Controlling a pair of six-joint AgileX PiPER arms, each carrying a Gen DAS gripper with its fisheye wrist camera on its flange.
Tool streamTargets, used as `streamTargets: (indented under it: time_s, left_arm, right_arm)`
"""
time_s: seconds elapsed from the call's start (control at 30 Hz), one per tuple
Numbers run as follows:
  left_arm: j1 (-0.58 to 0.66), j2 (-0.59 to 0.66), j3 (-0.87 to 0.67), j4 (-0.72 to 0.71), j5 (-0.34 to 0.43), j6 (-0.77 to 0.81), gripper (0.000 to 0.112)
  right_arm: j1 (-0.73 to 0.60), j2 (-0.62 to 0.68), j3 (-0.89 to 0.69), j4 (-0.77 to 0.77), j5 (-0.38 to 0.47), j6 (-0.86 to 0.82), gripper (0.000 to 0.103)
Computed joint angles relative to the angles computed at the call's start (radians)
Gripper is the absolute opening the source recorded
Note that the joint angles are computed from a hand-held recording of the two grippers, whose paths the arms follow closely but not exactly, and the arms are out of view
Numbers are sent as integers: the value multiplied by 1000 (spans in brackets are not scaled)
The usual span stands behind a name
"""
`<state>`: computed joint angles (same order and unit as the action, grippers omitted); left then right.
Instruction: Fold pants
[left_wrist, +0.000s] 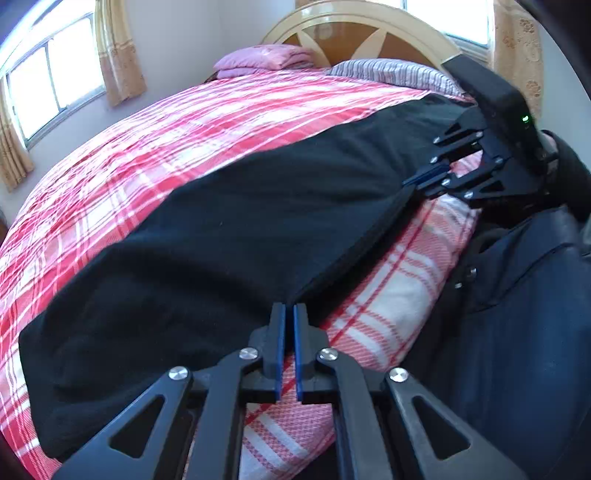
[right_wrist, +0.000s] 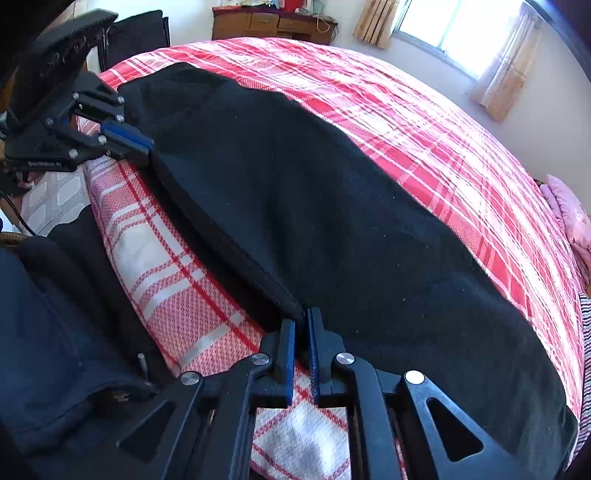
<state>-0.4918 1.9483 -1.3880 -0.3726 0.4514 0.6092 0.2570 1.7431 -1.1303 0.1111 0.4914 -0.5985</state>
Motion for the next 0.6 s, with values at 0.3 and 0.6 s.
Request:
streamTargets:
  time_s: [0.3, 0.6]
  left_arm:
    - [93, -169, 158, -137, -80, 202, 28]
    - [305, -168, 211, -158, -202, 66, 42]
  right_arm:
    - [-103, -36, -81, 293, 207, -254, 30]
    - [92, 103, -240, 254, 191, -154, 30]
